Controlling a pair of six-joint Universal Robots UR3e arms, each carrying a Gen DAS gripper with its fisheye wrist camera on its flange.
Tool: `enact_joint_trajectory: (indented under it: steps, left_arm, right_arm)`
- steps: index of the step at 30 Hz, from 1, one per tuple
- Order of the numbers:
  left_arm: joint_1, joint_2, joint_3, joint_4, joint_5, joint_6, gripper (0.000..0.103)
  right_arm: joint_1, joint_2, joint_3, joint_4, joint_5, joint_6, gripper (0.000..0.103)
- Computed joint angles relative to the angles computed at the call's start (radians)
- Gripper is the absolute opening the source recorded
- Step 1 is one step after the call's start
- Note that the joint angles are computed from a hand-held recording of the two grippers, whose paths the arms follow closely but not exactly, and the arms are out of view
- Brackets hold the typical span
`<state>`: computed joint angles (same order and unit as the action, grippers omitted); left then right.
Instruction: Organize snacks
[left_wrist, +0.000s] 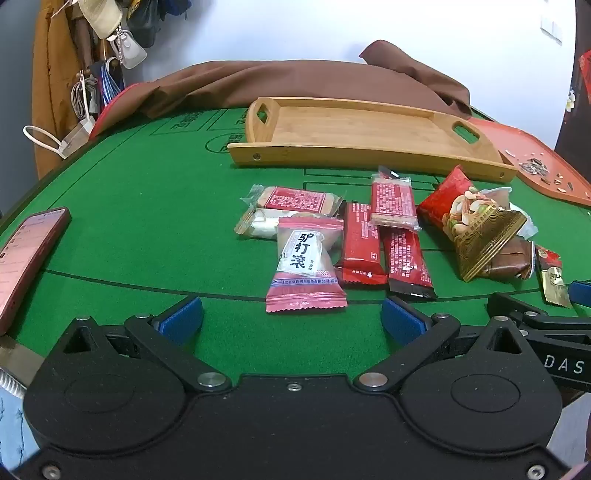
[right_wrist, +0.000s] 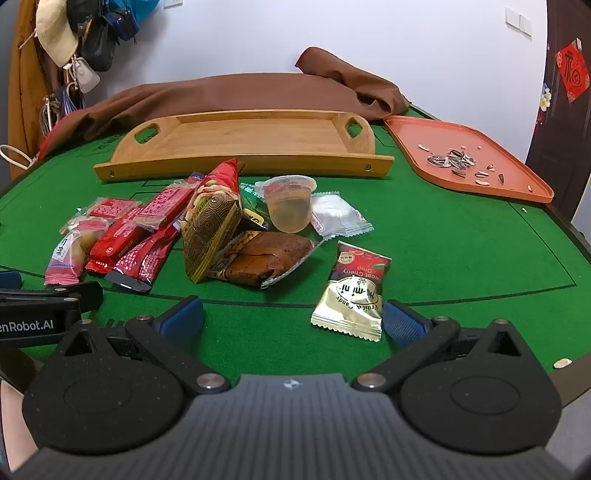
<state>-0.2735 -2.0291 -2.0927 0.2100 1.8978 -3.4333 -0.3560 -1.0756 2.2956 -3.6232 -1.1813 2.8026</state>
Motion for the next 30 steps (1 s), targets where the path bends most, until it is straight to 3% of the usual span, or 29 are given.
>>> enact_joint_trajectory:
  steps: [7, 12, 23, 30]
  left_arm:
    - [-0.009, 0.006, 0.02, -0.037, 0.002, -0.014, 0.103]
    - [0.005, 0.001, 0.007, -0.018, -0.01, -0.007, 0.103]
    - [0.008, 0.001, 0.006, -0.022, -0.011, -0.015, 0.103]
    - [0.011, 0.003, 0.002, -0.021, -0.015, -0.013, 0.103]
  right_arm:
    - [0.014, -0.038, -0.024, 0.081, -0.035, 0.004, 0.103]
    - [0.012, -0.002, -0.004, 0.021, -0.027, 0.008, 0.103]
    - [0.022, -0.063, -0.053, 0.173, -0.051, 0.005, 0.103]
    - [0.019, -0.056, -0.043, 0.15, -0.046, 0.004, 0.103]
